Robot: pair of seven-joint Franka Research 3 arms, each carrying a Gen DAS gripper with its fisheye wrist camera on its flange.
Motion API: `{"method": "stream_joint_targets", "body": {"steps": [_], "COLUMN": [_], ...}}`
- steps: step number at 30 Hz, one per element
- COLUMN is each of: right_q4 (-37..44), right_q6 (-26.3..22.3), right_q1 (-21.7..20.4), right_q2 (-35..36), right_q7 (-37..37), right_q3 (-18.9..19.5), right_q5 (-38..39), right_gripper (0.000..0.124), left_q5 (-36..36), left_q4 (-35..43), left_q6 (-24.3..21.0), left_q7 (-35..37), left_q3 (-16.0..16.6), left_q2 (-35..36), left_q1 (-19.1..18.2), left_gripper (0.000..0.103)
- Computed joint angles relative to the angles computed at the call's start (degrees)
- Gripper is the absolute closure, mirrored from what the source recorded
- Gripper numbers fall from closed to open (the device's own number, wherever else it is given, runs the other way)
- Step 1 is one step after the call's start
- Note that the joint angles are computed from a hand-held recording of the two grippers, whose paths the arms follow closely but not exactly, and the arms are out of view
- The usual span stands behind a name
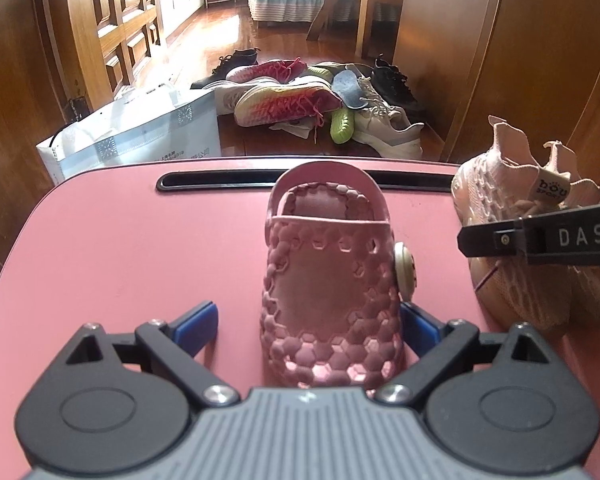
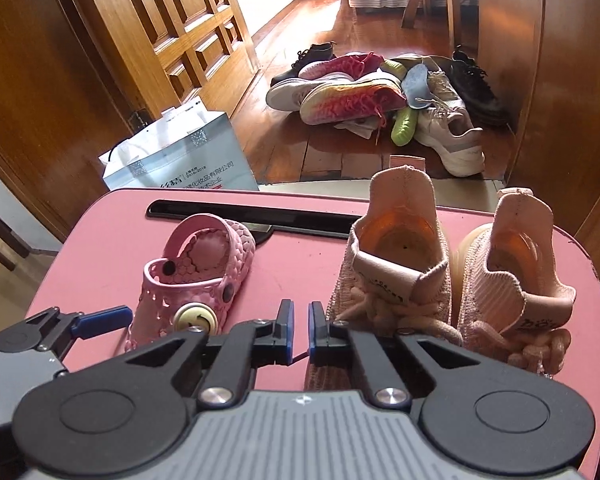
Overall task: Organize scattered shoes
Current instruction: 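Nudge the clog's rim with the right gripper to align it with the sneakers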
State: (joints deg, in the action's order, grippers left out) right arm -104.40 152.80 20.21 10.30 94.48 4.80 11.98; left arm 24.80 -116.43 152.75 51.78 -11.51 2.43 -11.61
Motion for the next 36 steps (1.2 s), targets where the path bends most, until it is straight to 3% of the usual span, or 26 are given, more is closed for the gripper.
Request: {"method": "stream_joint_targets", "body": {"steps": [6,11,16,21,27,36], "right_q4": [-1.0,-1.3,-1.0,-0.7,0.1,2.0], "right_q6": [-0.2,-1.3,-2.5,-3.5,-4.7,-5.5], "right_q1": [0.1,-0.8,-0.5,-0.6,0.5,1.9], "right_q2": [-0.9,-1.5,-1.6,-1.8,-1.4,1.3], "right_q7": [0.5,-2.6,-4.2,-7.0,-10.6,-9.5], "right_q3": [-0.3,0.6,0.7,1.2,2.0,1.8], "right_q5": [-1.1,2.7,2.5,5.1,6.4,4.2], "right_gripper": [0.12,0.113,0.113,0.113,0.113,0.113], "left_q5": [0.7,0.2,-7.0,-8.8,-4.1,-3.6], "left_q4": [3.4,4.9,1.7,-3.3,-4.8,-4.2], "left_q6": [-0.8,-0.1,1.6,0.1,-2.5,-1.5], "left_q7": [1.0,2.5,8.1,10.0,5.7,5.1], "left_q3": [0.2,0.6,-0.2,-0.5,-0.6,-0.3], "left_q2": [2.8,4.2,1.5,-3.7,-5.2,-4.3], "left_q1": [-0.2,0.0,1.0,0.3,0.5,0.8], "left_gripper": [0.008,0.008,0.008,0.007,0.007,0.006]}}
